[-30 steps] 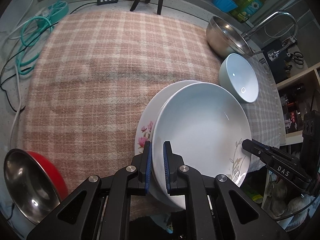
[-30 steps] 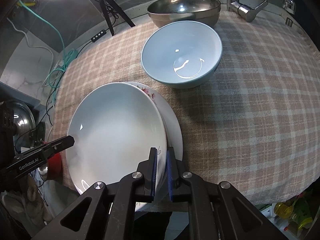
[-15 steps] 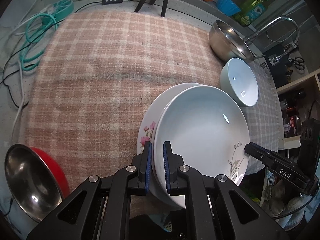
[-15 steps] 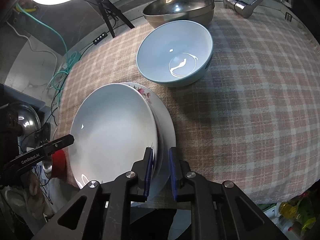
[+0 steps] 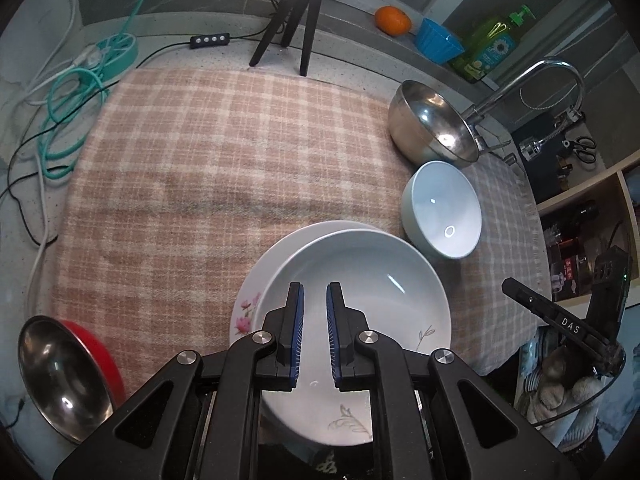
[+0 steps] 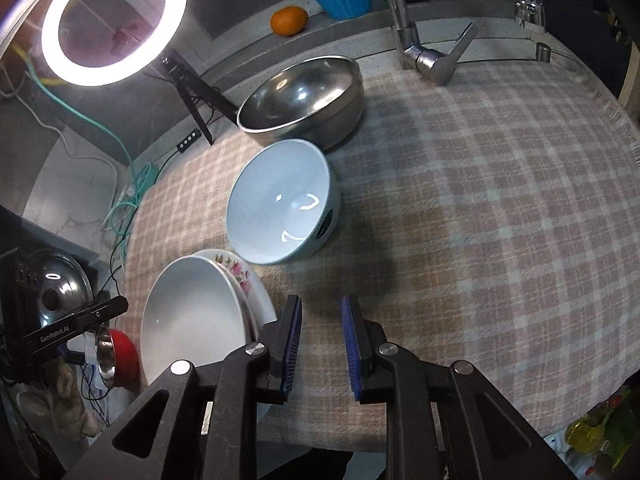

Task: Organize plates and bowls
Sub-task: 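Move both open grippers to the rim of the plain steel bowl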

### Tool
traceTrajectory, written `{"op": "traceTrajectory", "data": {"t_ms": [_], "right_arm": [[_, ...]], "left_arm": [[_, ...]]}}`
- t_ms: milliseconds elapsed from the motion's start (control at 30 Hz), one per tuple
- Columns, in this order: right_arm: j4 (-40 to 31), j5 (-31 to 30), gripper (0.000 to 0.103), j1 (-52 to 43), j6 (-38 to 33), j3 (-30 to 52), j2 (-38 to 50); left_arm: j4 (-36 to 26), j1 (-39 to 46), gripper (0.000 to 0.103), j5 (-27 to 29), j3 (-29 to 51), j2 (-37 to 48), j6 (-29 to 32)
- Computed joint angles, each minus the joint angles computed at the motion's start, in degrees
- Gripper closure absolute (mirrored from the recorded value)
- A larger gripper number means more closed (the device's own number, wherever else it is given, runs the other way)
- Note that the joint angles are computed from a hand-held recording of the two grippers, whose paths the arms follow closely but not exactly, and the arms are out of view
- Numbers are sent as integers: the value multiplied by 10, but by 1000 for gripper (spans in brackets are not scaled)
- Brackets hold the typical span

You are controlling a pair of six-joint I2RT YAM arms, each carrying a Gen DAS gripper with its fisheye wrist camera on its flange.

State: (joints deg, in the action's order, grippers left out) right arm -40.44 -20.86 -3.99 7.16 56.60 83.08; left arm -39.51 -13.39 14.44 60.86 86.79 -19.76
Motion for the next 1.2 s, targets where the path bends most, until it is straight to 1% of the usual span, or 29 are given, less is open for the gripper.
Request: {"op": "traceTrajectory", "data": {"t_ms": [100,267,367,433,467,500,533,600,667,767,900,1033,1200], "right_arm": [[-4,-16,81,-30,-24,26,22],[-3,-30,80,-63,-52,87,77],[-4,-36,79,-71,-66,134,118],[-5,-41,78,-73,-73,162,141],[-4,-42,76,-73,-75,175,153],[-2,-42,72,-73,-75,187,163],[0,-43,72,-72,-73,201,177],[2,-43,72,-69,-70,227,201],[5,-41,72,-63,-71,252,225],[-4,-45,72,-54,-64,298,265],[-16,-52,72,-45,-48,362,323],[-35,-60,72,-42,-25,425,380],[-51,-66,72,-38,-10,476,425]], "left_arm": [[8,-18,92,-2,25,16,-22],[22,-45,92,-6,82,60,-51],[25,-57,92,-14,125,98,-63],[24,-60,92,-6,154,127,-71],[24,-61,92,-4,168,140,-76],[24,-61,90,-2,182,154,-80],[24,-62,85,-1,196,167,-81],[21,-63,81,-2,226,193,-86],[17,-60,81,8,257,221,-91],[6,-61,81,1,307,259,-91],[-10,-57,81,6,370,311,-92],[-34,-56,81,9,435,360,-91],[-70,-58,81,9,520,419,-82]]}}
